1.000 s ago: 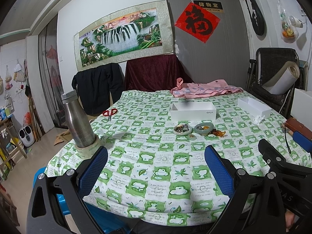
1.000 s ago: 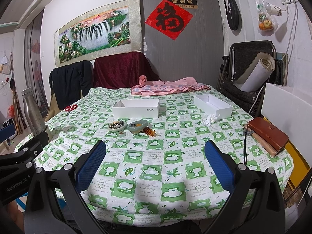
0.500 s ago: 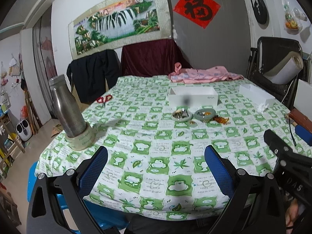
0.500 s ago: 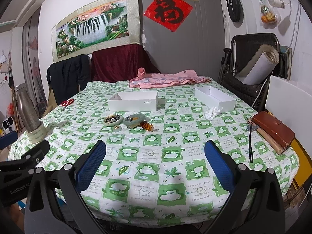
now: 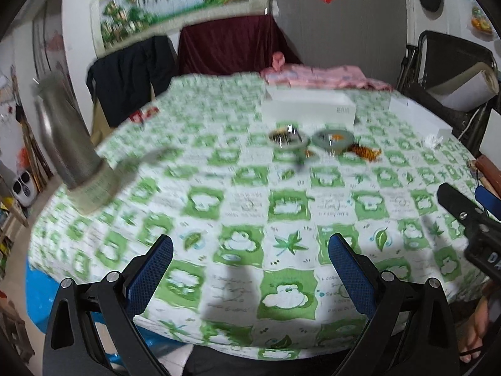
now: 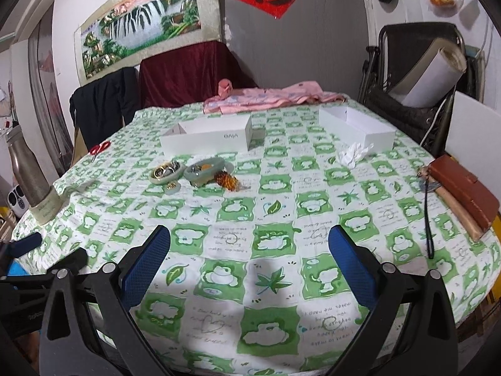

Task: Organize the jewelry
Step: 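Move both grippers forward toward the two jade bangles, then grasp the ring-filled jade bangle with the left gripper while the right grasps the pendant bangle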

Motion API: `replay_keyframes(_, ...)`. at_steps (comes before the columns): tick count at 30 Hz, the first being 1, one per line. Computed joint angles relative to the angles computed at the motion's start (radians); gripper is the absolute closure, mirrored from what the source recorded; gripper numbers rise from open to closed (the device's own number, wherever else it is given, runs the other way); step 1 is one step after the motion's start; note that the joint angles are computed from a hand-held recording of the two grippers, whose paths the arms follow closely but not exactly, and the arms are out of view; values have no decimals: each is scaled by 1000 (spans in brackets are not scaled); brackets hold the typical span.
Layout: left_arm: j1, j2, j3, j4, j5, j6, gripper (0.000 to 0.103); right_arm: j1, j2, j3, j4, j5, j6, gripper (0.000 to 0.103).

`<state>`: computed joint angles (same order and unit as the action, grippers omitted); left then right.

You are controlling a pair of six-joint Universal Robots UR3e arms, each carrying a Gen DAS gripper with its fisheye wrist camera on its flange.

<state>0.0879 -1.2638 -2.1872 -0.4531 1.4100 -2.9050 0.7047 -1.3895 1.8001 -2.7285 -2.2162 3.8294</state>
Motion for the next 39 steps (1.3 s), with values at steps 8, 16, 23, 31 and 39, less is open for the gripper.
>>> replay_keyframes(8,14,-281,223,-58,-24,18,6,-220,12,59,-127,316,-154,6)
replay_keyframes(16,-9,-583,666,-268,-12,2,6,-374,168,-246,38,590,-329,6)
replay_keyframes(23,-69,-813,1051,-436,-20,54,6,-372,448,-762,374,594,-540,7)
replay_keyframes(31,-110,-1040,1373,-619,-40,147,6,-435,576,-930,500,692,-645,7)
replay_keyframes(39,-51,-1051,1375,-631,-157,141,6,-453,633,-993,490,746,-710,34)
